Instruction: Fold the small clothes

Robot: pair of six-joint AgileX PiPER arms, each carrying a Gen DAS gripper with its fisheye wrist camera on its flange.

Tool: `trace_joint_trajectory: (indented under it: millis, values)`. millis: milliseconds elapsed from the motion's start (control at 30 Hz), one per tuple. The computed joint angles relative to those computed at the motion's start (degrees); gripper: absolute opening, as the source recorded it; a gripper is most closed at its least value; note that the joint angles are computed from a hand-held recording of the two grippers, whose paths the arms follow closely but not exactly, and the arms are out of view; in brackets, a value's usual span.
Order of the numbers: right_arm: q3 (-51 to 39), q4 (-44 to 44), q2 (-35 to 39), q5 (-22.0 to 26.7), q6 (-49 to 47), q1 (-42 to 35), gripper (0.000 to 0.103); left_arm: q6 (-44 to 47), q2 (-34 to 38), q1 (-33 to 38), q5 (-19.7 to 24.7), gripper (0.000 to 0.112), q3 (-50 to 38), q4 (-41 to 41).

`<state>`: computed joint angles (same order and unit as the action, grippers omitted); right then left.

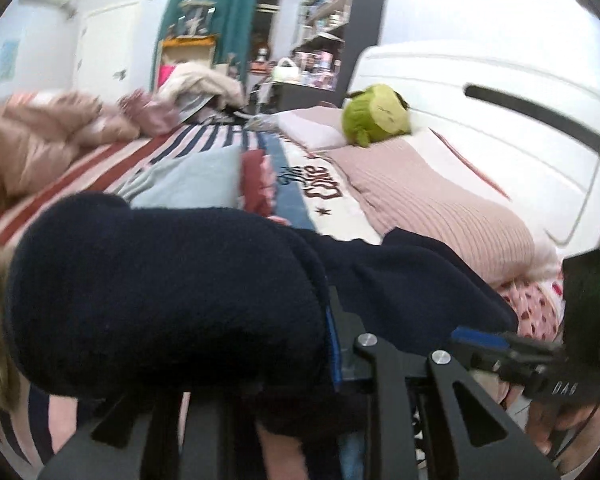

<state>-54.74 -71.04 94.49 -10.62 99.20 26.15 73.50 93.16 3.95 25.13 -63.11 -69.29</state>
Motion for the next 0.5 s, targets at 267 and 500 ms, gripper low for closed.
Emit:
trace_joint_trajectory:
  millis: [267, 500]
  values:
    - [13.83, 22.94, -12.39, -3.65, -21.66, -9.01, 0.046, 5.49, 0.28, -10.90, 0.85, 0.018, -3.08, -0.91]
    - [20.83, 24.20, -19.28, -3.07, -22.05, -16.28, 0.049, 0.06, 10.02, -17.12, 10.74, 0.015, -9.32, 7.56]
